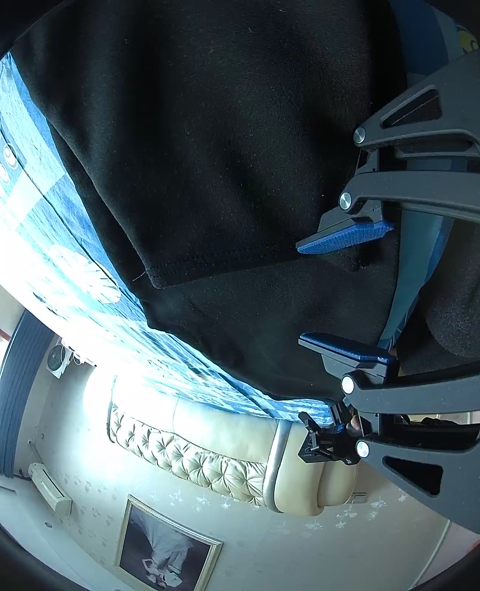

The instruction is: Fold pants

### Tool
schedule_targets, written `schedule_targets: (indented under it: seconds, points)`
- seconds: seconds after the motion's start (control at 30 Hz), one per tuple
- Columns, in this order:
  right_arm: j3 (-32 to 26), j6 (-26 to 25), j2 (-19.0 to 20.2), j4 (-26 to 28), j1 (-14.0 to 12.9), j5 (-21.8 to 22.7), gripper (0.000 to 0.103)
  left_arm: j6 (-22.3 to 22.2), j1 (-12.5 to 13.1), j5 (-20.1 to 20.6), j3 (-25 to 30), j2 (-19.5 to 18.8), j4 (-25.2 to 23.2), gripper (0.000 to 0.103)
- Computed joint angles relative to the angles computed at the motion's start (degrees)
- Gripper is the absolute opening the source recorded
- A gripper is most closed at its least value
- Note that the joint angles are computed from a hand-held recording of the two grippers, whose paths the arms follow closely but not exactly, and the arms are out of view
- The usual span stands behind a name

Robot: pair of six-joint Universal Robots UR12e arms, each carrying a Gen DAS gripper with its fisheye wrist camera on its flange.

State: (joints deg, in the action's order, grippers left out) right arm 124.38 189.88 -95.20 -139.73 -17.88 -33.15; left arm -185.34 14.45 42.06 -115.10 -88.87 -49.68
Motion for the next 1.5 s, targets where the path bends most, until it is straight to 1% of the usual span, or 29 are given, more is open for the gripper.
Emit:
schedule_targets:
  seconds: [0.07,0.13,0.17,0.2,0.23,0.3,0.33,0.4,0.43,0.5,0.57,0.63,0.7,0.73,0.8,0.87,0.97,1.0,1.13,1.23,1.33,1.5]
  points:
    - [0.17,0.55,-0.10,-0.62,0.02,-0.21,0.045,-0.15,-0.41,-0.75,0.14,-0.66,0.86,0.082]
    - [0.30,1.17,-0.21,-1.05,0.06,-0.40,0.045,-1.15,-0.27,-3.14,-0.01,-1.08,1.55,0.080]
    - [0.32,1.40,-0.25,-1.16,0.06,-0.48,0.045,-1.60,-0.16,-4.74,-0.20,-1.22,1.73,0.073]
    - [0.40,1.69,-0.27,-1.42,0.09,-0.53,0.045,-1.20,-0.14,-5.93,-0.17,-1.39,0.89,0.052]
    - [0.47,1.87,-0.30,-1.62,0.08,-0.53,0.045,-0.96,-0.39,-5.72,-0.05,-1.45,0.09,0.035]
    - [0.57,1.87,-0.42,-1.69,-0.03,-0.44,0.046,-1.44,-0.90,-3.87,-0.16,-1.40,0.50,0.024]
    - [0.65,1.98,-0.51,-1.86,-0.10,-0.35,0.046,-2.24,-0.91,-3.47,-0.38,-1.24,1.19,0.020]
    - [0.85,2.45,-0.74,-2.45,-0.27,0.12,0.047,-4.15,-0.83,-3.08,-0.58,-0.83,2.58,0.016]
    - [0.84,2.34,-0.91,-2.33,-0.43,0.54,0.049,-4.52,-1.06,-2.22,-0.35,-0.47,2.87,0.015]
    - [1.03,3.03,-1.37,-2.68,-0.98,1.72,0.054,-3.79,-1.95,0.33,0.65,0.31,2.69,0.014]
    - [1.47,3.89,-2.10,-3.27,-1.92,2.65,0.056,-2.64,-3.08,2.87,1.87,1.14,2.26,0.014]
    - [2.19,5.17,-3.15,-5.30,-3.16,2.28,0.058,-2.05,-4.02,4.25,2.95,1.88,2.21,0.014]
    - [3.00,6.47,-4.35,-6.87,-4.84,1.98,0.062,-2.01,-4.91,4.44,3.93,2.47,2.53,0.014]
    - [3.30,6.76,-4.95,-6.78,-5.75,1.85,0.064,-1.95,-5.47,4.70,4.52,2.75,2.67,0.014]
    - [3.79,7.19,-6.22,-6.05,-7.57,1.11,0.064,-2.01,-7.02,6.59,5.94,3.09,2.66,0.014]
    - [4.16,6.85,-7.33,-5.00,-9.34,0.80,0.065,-1.53,-8.90,9.40,7.62,3.32,2.21,0.014]
    - [5.11,7.29,-8.89,-5.55,-11.68,-0.37,0.065,-0.99,-12.71,15.52,10.26,3.19,1.45,0.014]
    - [5.32,7.30,-9.19,-5.61,-12.29,-0.34,0.066,-0.90,-14.23,17.88,11.17,3.00,1.51,0.014]
    - [5.63,5.96,-9.66,-4.14,-13.95,-0.11,0.066,-0.48,-21.31,29.62,14.98,1.41,1.58,0.014]
    - [5.77,5.27,-9.51,-3.76,-14.71,0.73,0.066,-0.81,-26.14,35.95,17.34,-0.54,2.17,0.014]
    - [6.11,4.68,-9.78,-3.90,-16.01,2.06,0.066,-0.63,-30.88,43.35,18.89,-2.35,3.09,0.014]
    - [7.12,4.96,-10.10,-5.63,-17.91,2.80,0.066,-0.28,-36.78,50.88,20.83,-5.65,3.42,0.014]
